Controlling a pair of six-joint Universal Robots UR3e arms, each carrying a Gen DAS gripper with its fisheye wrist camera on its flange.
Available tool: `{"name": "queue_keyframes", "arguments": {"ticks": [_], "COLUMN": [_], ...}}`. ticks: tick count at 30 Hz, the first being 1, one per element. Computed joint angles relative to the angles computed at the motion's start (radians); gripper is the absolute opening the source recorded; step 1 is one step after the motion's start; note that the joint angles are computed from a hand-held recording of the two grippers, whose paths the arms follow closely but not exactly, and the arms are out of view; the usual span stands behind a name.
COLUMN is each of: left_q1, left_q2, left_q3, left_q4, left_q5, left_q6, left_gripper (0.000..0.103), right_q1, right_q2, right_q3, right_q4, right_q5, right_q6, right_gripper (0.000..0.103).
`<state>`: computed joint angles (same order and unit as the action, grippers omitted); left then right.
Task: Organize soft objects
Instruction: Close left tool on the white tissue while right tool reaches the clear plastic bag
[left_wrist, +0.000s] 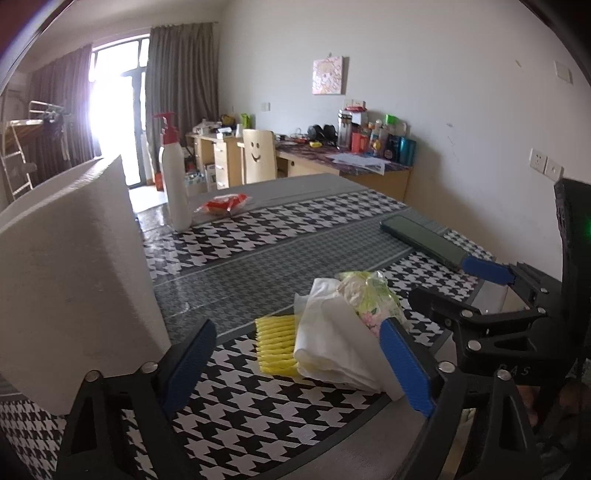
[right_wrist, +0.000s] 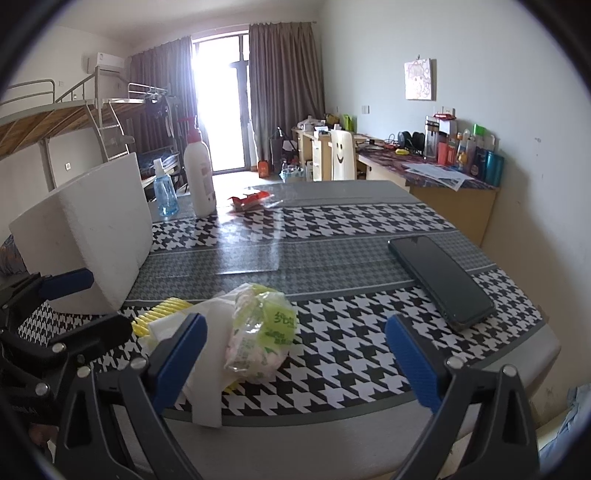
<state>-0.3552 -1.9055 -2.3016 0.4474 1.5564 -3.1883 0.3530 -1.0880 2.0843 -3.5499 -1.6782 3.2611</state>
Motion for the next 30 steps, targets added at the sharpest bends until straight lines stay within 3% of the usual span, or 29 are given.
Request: {"name": "queue_keyframes", "arguments": {"ticks": [6, 23, 30], "left_q1": [0.001, 0.012, 0.017], "left_q2": [-0.014, -0.073, -0.088], "left_q3": [0.021, 0.116, 0.139], "left_q4": [-0.022, -0.167, -0.204], "left_q5": [-0.019, -0.072, -0.095], "left_q6": [0.016, 0.021, 0.034], "left_gripper": [0.082, 0.055, 0.048], "right_q1": [-0.021, -0.026, -0.036], "right_q2": [0.010, 0.046, 0.063], "right_q3": [-0.006, -0.039, -0.071], "right_q4": [0.017, 0.046, 0.093], "right_q5": [0.018, 0.041, 0.080], "right_q6": [0.002, 0.000, -0.007], "right_gripper": [0.096, 0.092, 0.075]}}
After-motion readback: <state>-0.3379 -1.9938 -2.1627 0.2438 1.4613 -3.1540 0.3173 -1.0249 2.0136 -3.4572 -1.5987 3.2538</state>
